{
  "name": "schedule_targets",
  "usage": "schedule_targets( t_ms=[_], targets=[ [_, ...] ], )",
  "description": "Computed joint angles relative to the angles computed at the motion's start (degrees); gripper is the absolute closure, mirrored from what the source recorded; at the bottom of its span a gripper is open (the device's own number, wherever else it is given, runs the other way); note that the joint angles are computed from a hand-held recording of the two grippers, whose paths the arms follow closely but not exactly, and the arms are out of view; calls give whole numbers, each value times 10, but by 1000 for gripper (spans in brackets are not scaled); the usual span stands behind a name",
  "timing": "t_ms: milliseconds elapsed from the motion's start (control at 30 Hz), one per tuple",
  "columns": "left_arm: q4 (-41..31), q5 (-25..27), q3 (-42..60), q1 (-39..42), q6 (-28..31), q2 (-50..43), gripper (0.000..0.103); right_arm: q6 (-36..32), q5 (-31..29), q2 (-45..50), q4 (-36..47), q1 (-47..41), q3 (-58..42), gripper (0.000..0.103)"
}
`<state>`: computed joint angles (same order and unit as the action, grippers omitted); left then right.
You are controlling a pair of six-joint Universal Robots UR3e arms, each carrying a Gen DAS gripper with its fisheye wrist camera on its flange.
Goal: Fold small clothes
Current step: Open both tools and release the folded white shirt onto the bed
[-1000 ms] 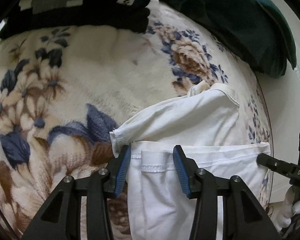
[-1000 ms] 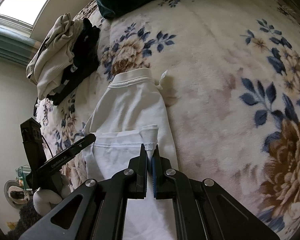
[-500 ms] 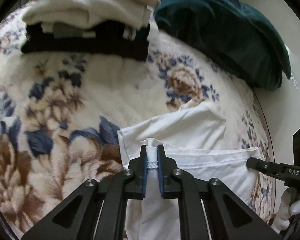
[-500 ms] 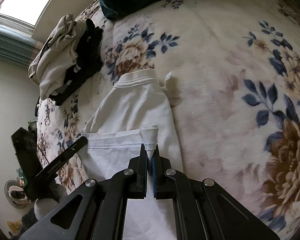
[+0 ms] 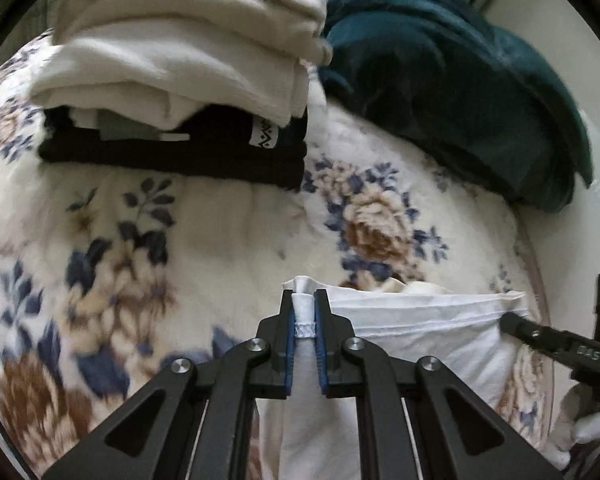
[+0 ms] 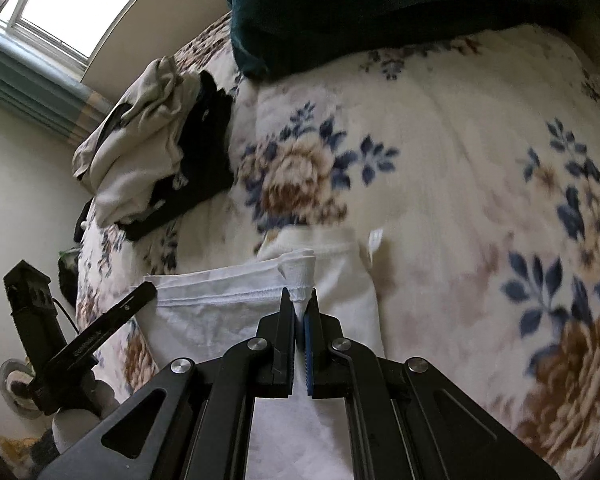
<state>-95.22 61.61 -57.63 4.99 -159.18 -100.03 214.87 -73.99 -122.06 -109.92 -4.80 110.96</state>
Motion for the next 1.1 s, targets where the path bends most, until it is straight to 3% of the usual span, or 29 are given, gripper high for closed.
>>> schedule_targets(
  t_ms=[133, 233, 333, 367, 433, 500, 567, 700, 800, 900, 1000, 1100],
  targets=[
    [9, 36, 75, -45, -9, -95, 97, -1, -29, 65, -51, 7, -9, 99],
    [-25, 64, 135, -70, -7, -159, 95, -10, -48, 108, -72, 4, -11, 99],
    [-80, 76, 189, -71, -27, -199, 91, -24, -47, 136, -81, -15, 6, 99],
    [-86, 73, 188, -64, -34, -193, 84, -31, -39, 140, -82, -24, 14, 98],
    [-91, 61, 174, -46, -38, -168, 69, -55, -14, 146, -63, -45, 23, 90],
    [-92, 36, 140, -17, -42, -123, 58, -71, -11, 126, -39, -58, 26, 64],
    [-97, 10, 93, 16, -42, -65, 45, -87, -4, 75, -1, -81, 35, 55],
    [-122, -10, 33, 48, -17, -1, 44, -128, 90, -56, 129, -180, 69, 55],
    [-80, 37, -12, 21, -13, -5, 44, -152, 133, -84, 161, -200, 102, 55],
    [-20, 113, -40, -23, -21, -29, 44, -133, 111, -38, 92, -153, 129, 55],
    [-37, 98, -27, -5, -15, -50, 42, -88, 16, 21, 60, -98, 109, 55],
    [-72, 69, 0, 23, -29, -33, 44, -74, -13, 23, 86, -105, 91, 55]
  ],
)
